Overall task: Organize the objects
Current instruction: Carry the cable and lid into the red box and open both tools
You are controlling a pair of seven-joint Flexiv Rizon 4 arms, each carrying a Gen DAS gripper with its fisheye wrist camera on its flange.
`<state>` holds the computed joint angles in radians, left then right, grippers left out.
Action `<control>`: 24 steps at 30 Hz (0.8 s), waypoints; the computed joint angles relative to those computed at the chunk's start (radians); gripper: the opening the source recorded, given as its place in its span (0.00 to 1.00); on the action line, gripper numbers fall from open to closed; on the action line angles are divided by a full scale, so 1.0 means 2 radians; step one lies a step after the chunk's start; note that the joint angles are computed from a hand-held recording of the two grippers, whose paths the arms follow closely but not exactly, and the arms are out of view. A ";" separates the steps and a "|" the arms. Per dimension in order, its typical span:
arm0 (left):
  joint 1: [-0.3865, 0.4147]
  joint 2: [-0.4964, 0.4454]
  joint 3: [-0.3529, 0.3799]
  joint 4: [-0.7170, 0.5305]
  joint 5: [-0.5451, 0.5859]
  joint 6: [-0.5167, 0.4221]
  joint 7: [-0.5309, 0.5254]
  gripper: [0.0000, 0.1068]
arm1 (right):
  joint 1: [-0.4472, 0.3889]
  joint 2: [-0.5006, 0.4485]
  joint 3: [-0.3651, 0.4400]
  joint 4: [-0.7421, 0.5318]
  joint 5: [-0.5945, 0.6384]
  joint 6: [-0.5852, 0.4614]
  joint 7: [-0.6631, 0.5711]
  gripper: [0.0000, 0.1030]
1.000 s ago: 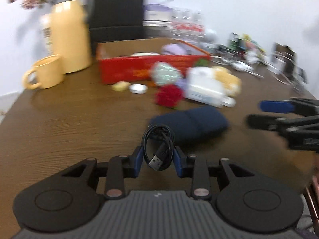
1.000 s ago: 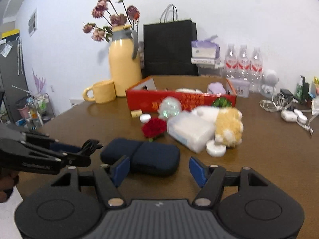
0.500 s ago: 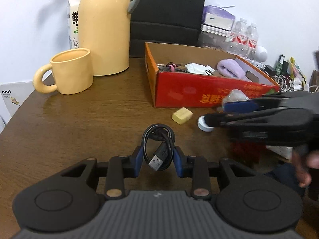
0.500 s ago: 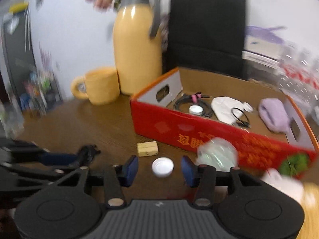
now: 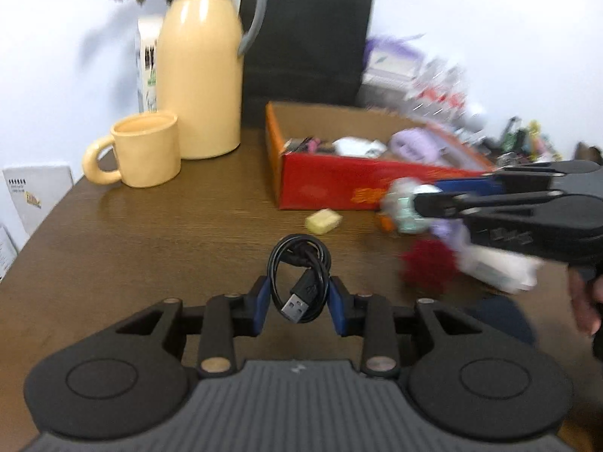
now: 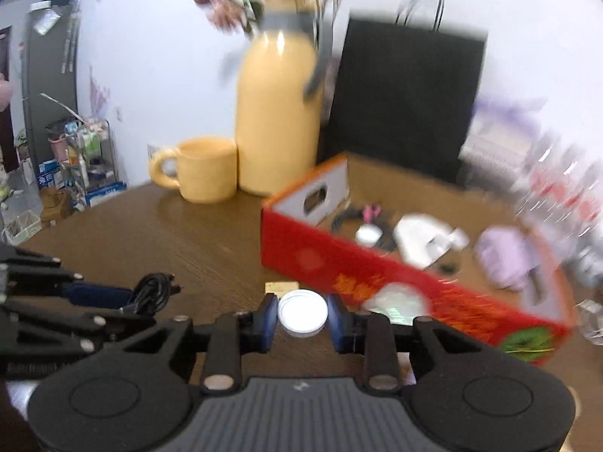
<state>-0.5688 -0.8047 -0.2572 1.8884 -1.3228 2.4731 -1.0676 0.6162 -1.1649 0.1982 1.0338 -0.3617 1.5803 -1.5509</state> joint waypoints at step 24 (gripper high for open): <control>0.064 -0.057 -0.108 -0.274 -0.088 0.042 0.331 0.32 | -0.082 0.132 -0.001 0.211 0.085 0.167 -0.077 0.26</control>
